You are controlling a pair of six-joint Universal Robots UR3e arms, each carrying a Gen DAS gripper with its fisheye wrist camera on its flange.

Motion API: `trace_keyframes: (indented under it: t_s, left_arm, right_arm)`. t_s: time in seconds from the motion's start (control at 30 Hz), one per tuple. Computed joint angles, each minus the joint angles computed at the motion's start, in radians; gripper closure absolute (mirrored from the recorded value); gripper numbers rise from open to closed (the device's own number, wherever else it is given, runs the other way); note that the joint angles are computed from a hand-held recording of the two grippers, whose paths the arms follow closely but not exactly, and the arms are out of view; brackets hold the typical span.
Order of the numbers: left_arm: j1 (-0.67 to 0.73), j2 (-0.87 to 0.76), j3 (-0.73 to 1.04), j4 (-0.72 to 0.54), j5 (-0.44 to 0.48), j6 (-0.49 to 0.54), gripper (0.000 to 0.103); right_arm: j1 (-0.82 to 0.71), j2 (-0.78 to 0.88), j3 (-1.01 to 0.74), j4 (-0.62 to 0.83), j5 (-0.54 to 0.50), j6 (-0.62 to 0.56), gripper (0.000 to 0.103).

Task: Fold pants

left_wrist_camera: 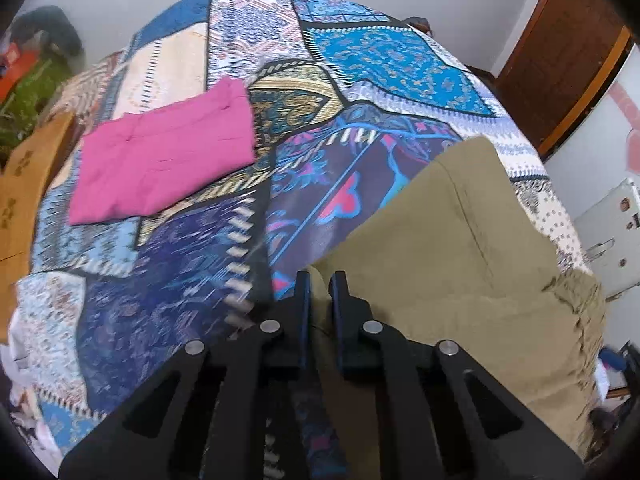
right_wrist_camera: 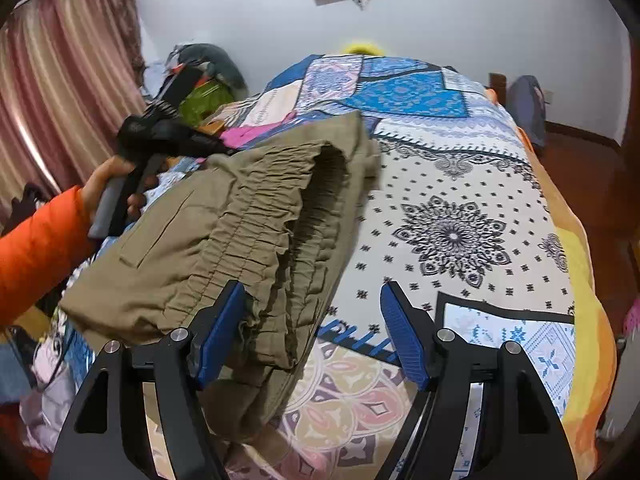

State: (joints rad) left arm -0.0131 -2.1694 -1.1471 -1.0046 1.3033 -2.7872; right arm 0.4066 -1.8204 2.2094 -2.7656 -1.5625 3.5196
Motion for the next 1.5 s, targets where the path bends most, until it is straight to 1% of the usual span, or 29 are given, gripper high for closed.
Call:
trace_keyframes:
  t_s: [0.13,0.23,0.3,0.37,0.4,0.47,0.6,0.73,0.9,0.97,1.07,1.13,1.23,1.33,1.4,1.47,1.5]
  left_arm:
    - [0.043,0.136,-0.196,0.087,0.030,0.014,0.093]
    - [0.096,0.275,-0.371,0.117,0.015,0.059,0.093]
    - [0.128,0.374,-0.487,0.137,0.003,0.097,0.093]
    - [0.169,0.478,-0.592,0.137,-0.018,0.127,0.093]
    - [0.181,0.504,-0.617,0.135,-0.024,0.133,0.093]
    - [0.217,0.601,-0.715,0.141,-0.040,0.160,0.093]
    - [0.268,0.738,-0.837,0.123,-0.069,0.184,0.093]
    - [0.349,0.905,-0.948,0.053,-0.122,0.243,0.093]
    - [0.450,1.074,-1.044,-0.065,-0.167,0.311,0.093]
    - [0.504,1.146,-1.067,-0.148,-0.196,0.373,0.093]
    - [0.576,1.248,-1.087,-0.267,-0.221,0.458,0.089]
    - [0.617,1.293,-1.088,-0.334,-0.227,0.501,0.088]
    - [0.643,1.337,-1.109,-0.345,-0.194,0.520,0.088]
    - [0.728,1.374,-1.092,-0.449,-0.210,0.605,0.088]
    - [0.732,1.390,-1.081,-0.456,-0.199,0.631,0.088]
    - [0.743,1.398,-1.051,-0.492,-0.228,0.657,0.088]
    - [0.731,1.384,-1.022,-0.506,-0.244,0.654,0.087]
  right_arm:
    - [0.021,-0.010,-0.056,0.069,-0.068,0.010,0.038]
    - [0.041,-0.029,-0.088,0.111,-0.111,0.015,0.037]
    - [0.046,-0.043,-0.099,0.127,-0.112,0.019,0.037]
    - [0.051,-0.063,-0.111,0.144,-0.090,0.030,0.037]
    - [0.059,-0.065,-0.118,0.149,-0.091,0.034,0.037]
    - [0.104,-0.051,-0.150,0.166,-0.119,0.044,0.036]
    - [0.192,-0.013,-0.208,0.206,-0.166,0.053,0.036]
    - [0.243,0.014,-0.221,0.239,-0.180,0.060,0.036]
    - [0.242,0.013,-0.180,0.293,-0.169,0.075,0.036]
    - [0.220,-0.019,-0.126,0.278,-0.148,0.074,0.037]
    - [0.216,-0.044,-0.100,0.277,-0.165,0.074,0.037]
    - [0.219,-0.050,-0.095,0.282,-0.186,0.074,0.037]
    - [0.228,-0.052,-0.092,0.284,-0.223,0.083,0.039]
    - [0.235,-0.064,-0.079,0.276,-0.246,0.103,0.039]
    - [0.235,-0.073,-0.082,0.285,-0.246,0.110,0.039]
    - [0.233,-0.080,-0.096,0.298,-0.241,0.107,0.039]
    - [0.230,-0.082,-0.098,0.291,-0.242,0.101,0.039]
